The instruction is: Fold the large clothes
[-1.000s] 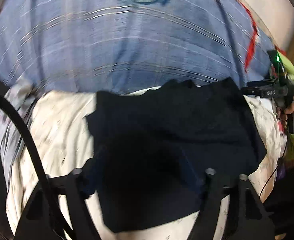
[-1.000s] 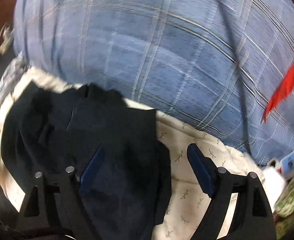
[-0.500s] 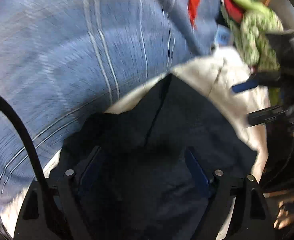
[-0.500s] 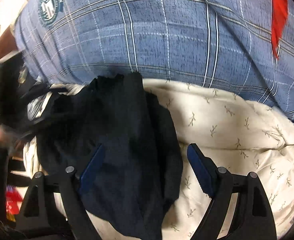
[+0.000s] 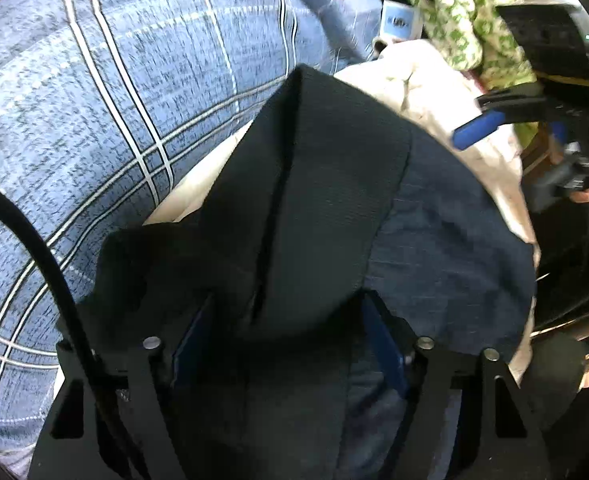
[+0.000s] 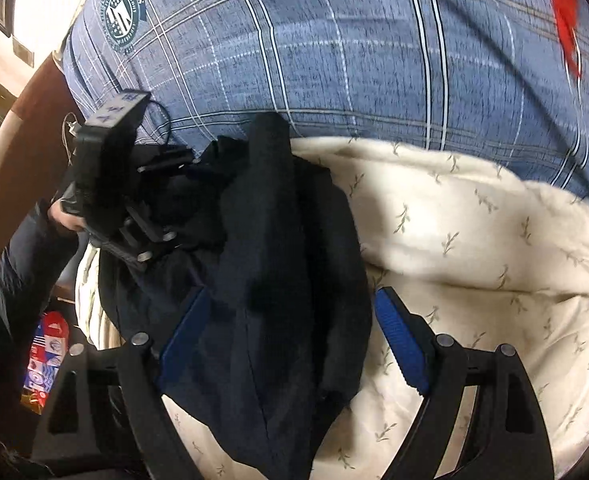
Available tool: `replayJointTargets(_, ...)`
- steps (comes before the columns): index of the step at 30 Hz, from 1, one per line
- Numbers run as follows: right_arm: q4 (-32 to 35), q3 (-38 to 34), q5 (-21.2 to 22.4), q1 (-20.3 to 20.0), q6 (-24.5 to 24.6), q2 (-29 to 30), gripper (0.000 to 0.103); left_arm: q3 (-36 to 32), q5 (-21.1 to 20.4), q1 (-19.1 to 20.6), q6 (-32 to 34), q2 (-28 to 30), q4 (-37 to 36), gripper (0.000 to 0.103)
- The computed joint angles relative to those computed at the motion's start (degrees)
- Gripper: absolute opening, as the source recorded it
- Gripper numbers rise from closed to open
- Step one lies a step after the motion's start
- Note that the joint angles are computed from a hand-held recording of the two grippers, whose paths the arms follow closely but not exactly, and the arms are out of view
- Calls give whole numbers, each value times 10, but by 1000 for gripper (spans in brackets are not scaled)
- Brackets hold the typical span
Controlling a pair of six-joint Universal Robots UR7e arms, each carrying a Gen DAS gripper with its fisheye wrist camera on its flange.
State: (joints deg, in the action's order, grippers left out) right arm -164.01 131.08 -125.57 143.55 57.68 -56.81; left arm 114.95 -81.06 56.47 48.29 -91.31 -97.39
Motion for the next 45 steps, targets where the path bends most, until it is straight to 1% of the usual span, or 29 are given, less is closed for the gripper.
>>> replayJointTargets(1,3,-2,-1,4,0,2,85,0,-6,0,2,-1,2,66)
replayJointTargets(2,2,-4,-1,4,-3,5,85,0,-13,0,5,-2,4,59)
replayJointTargets(4,8,-9,-1,11,-2,8,85,-4,-20,-1,3,-4,10,50)
replayJointTargets(6,24,-17,-6,19,-5,10,85,-11,-20,0,5,-8,20,44)
replayJointTargets(8,39,-27,-14,25,-9,15,85,-19,-27,3,3,-7,34,44)
replayJointTargets(12,33,-29,-10,23,-11,22,85,-12,-9,1,-6,-10,31,44)
replayJointTargets(14,39,-34,-9,25,-10,24,85,-6,-17,-4,0,-18,27,44)
replayJointTargets(15,41,-35,-9,26,-11,25,85,-7,-18,-3,2,-19,27,40)
replayJointTargets(16,47,-37,-9,27,-12,26,85,-11,-17,-1,3,-20,27,32)
replayJointTargets(17,51,-38,-9,27,-9,26,85,-14,-16,1,-1,-18,29,29)
replayJointTargets(19,50,-34,-13,27,0,24,85,-15,-10,3,0,-19,31,20)
replayJointTargets(21,41,-29,-15,26,9,23,85,-13,-6,3,9,-25,30,17)
replayJointTargets(23,38,-27,-17,26,17,22,85,-8,-6,0,22,-37,27,16)
replayJointTargets(25,40,-27,-18,27,18,22,85,9,4,-7,45,-57,9,16)
replayJointTargets(27,38,-27,-17,28,20,23,85,26,11,-16,46,-69,-5,15)
replayJointTargets(29,36,-27,-18,29,22,25,85,33,5,-21,54,-77,0,20)
replayJointTargets(30,32,-27,-19,31,22,26,85,39,4,-25,58,-84,0,27)
replayJointTargets(32,29,-27,-15,31,21,27,85,55,4,-33,68,-99,-12,37)
replayJointTargets(34,37,-29,-15,31,22,29,85,61,9,-37,65,-100,-7,38)
replayJointTargets(35,37,-28,-14,31,25,28,85,62,13,-37,56,-96,-7,33)
replayJointTargets(36,36,-26,-14,31,30,27,85,57,14,-36,48,-89,-3,24)
replayJointTargets(39,36,-23,-17,33,33,25,85,46,17,-27,31,-74,-12,16)
replayJointTargets(41,33,-20,-18,33,35,23,85,36,15,-22,17,-66,-10,13)
replayJointTargets(42,31,-19,-18,33,36,23,85,35,19,-22,8,-61,-12,10)
replayJointTargets(44,20,-13,-19,31,39,22,85,38,24,-26,2,-59,-17,7)
replayJointTargets(45,10,-9,-19,29,40,22,85,40,18,-29,2,-60,-19,6)
